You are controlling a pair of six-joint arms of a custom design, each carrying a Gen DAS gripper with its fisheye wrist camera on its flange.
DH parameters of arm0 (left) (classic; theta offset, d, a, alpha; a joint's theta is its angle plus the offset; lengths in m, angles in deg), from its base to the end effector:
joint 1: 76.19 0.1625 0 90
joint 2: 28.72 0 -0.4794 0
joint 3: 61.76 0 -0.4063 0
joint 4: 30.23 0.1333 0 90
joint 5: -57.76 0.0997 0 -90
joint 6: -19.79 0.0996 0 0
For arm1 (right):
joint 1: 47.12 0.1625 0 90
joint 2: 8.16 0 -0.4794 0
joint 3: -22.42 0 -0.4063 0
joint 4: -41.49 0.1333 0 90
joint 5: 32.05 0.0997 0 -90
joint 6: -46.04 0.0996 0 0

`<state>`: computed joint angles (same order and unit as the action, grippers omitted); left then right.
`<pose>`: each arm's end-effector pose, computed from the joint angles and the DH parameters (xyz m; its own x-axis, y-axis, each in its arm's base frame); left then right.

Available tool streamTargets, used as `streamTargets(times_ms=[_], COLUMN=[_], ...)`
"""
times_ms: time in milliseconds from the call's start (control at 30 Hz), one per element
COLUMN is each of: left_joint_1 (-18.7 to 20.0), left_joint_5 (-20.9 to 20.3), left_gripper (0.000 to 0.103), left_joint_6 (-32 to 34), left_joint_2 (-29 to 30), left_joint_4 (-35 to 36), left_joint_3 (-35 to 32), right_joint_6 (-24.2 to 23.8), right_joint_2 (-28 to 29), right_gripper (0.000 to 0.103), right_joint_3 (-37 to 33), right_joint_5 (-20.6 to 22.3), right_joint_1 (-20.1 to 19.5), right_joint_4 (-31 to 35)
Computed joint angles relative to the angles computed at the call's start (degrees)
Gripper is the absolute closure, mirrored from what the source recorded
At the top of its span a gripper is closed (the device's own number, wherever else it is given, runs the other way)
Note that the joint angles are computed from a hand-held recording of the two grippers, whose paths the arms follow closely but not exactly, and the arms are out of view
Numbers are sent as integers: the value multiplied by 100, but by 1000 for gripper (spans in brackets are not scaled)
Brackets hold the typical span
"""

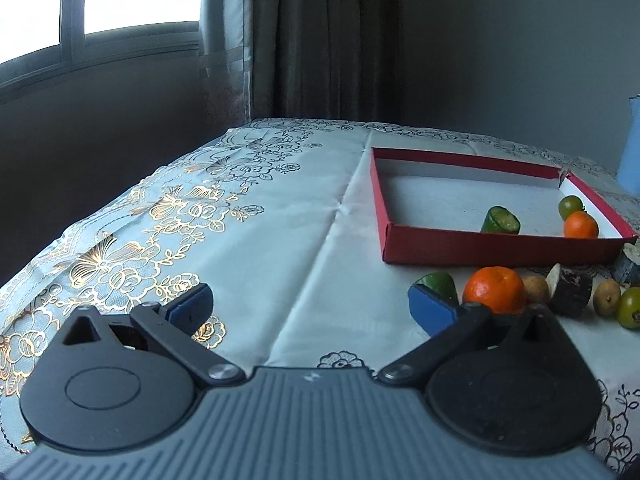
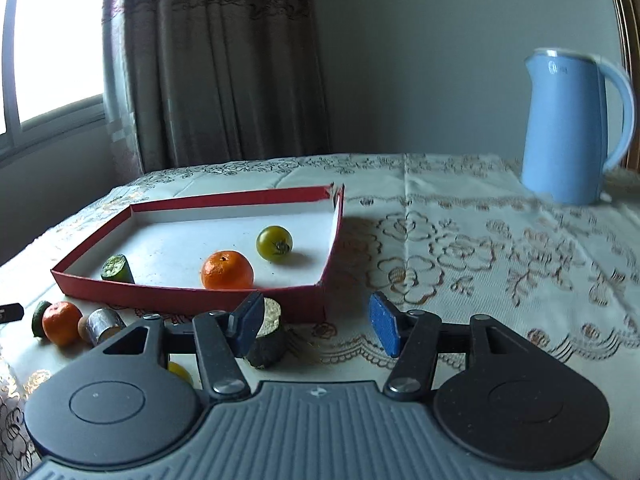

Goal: Organize fruits
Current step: 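Move the right gripper back toward the remaining fruits beside the box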

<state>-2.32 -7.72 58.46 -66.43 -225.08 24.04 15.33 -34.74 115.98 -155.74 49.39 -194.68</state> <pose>-0.0492 -0.7989 0.1871 -0.6625 0.2660 -0.7002 0.7253 0.4615 -0.5109 0.1555 -0.6744 0.0854 -0.7530 0.2892 0.5911 -0.4720 0.3885 -0.7914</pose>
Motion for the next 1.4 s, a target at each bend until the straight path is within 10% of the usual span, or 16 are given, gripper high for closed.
streamTargets(times_ms=[433, 833, 967, 1033, 1400], left_joint_1=[-290, -261, -262, -281, -318], left_joint_5=[507, 699, 622, 661, 775], left_gripper=[0, 8, 15, 16, 16], left_joint_6=[461, -499, -314, -193, -37], left_joint_2=[353, 369, 362, 382, 420], left_joint_4=[88, 1160, 1038, 911, 712], left_joint_3=[-198, -557, -488, -456, -415], right_joint_6=[15, 200, 319, 414, 438], right_joint_2=[-37, -93, -119, -121, -94], right_gripper=[46, 45, 45, 25, 21], right_joint_3=[134, 220, 190, 176, -6], right_joint_5=[327, 503, 300, 151, -467], right_joint_1=[-37, -106, -81, -62, 10], right_joint_4=[70, 188, 467, 555, 1253])
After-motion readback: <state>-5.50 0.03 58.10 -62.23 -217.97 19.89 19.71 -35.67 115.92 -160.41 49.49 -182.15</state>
